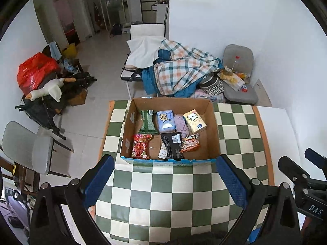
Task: Organize soft objects
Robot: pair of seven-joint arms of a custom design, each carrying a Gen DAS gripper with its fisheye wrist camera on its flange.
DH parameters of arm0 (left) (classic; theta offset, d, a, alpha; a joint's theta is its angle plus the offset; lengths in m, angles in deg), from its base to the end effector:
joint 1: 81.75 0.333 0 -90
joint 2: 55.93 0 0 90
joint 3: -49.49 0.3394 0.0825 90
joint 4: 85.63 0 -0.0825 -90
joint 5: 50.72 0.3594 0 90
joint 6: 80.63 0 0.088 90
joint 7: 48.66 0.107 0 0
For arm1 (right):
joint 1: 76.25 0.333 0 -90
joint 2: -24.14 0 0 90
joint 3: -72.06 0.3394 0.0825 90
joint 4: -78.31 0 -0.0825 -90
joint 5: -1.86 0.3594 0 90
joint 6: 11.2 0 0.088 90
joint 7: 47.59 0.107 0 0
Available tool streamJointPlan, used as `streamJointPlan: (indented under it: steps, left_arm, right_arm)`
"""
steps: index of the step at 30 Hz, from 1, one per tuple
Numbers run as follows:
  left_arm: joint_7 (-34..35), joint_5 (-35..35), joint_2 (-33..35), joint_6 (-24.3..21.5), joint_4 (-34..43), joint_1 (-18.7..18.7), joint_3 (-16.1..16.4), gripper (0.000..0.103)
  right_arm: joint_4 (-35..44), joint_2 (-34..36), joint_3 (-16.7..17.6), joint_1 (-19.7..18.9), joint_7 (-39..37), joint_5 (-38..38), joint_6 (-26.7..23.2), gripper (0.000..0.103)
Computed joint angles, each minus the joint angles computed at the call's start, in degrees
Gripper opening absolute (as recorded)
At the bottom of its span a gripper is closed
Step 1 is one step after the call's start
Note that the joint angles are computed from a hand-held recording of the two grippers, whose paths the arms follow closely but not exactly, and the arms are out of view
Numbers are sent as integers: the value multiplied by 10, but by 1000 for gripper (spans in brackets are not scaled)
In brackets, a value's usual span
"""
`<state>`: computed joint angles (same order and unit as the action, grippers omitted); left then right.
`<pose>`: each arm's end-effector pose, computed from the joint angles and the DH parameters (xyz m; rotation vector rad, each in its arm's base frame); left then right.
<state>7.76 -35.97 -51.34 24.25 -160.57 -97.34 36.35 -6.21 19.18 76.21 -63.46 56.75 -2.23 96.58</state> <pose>0.5152 -0.2497 0.7555 -2.0234 1.8685 -0.5223 0.4978 0.1488 0.7719 -1.9713 1.8725 -0.4295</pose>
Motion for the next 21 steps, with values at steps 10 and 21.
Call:
streamJointPlan:
  steps: [10, 21]
  left_arm:
    - [-4, 15, -19, 2, 5, -7, -6, 102]
    - [-3, 7, -22, -7, 9, -10, -8, 102]
  right_arm:
    - [31, -17, 6, -1, -1, -7, -16, 103]
    - [38, -15, 7, -1, -1, -7, -20, 103]
